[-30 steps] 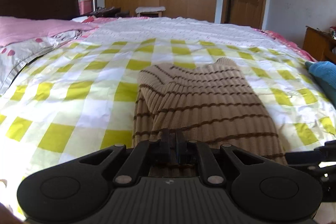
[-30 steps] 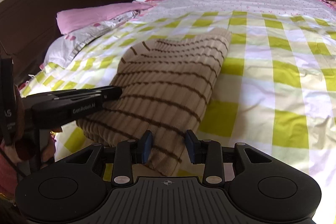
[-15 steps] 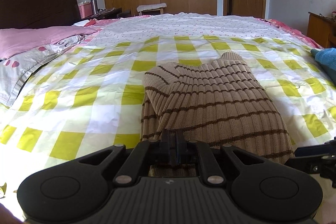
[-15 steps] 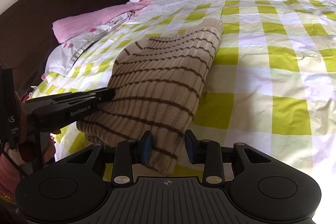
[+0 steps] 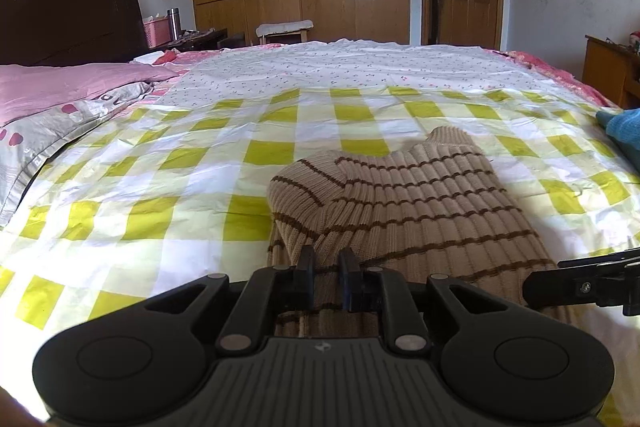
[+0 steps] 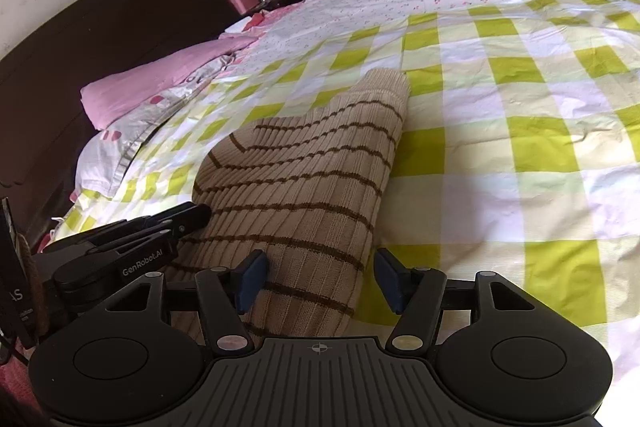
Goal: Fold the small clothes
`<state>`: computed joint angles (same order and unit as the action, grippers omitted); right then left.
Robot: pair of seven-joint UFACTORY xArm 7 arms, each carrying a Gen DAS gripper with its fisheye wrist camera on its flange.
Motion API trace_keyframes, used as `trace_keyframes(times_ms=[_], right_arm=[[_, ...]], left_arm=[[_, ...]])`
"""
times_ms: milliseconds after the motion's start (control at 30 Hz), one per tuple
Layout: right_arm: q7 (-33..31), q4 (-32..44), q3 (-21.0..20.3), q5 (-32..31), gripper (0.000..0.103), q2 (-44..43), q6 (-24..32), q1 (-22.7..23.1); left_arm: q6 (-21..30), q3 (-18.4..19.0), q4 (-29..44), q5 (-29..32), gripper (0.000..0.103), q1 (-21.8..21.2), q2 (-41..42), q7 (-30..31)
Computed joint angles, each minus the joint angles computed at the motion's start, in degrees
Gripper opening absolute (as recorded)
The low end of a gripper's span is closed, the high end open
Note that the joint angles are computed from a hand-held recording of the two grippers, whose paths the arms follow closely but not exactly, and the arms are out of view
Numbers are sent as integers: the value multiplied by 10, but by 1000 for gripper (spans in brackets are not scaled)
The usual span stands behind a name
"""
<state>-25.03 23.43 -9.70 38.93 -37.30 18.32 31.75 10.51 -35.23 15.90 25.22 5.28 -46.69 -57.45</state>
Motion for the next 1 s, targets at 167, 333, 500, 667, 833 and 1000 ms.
trace_keyframes(times_ms=[167, 333, 500, 667, 833, 1000], right_arm=[[-27, 29, -18, 42, 62, 50, 1, 34], [-25, 61, 24, 38, 58, 87, 9, 9], [-32, 56, 29, 54, 64, 81, 17, 0], [-58, 53, 10, 97, 66, 67, 46, -4], [-72, 53, 26, 121, 70, 65, 48, -14], [-82, 48, 25, 144, 71, 59, 64, -23]], left_arm=[[-11, 8, -13, 0, 29, 11, 1, 2], [-9, -6, -15, 3, 29, 29, -1, -5], [-14, 21, -28, -4, 29, 8, -11, 8], [23, 68, -44, -30, 29, -56, -61, 35], [48, 100, -67, -51, 29, -108, -104, 55], [34, 139, -88, -82, 35, -137, -96, 79]])
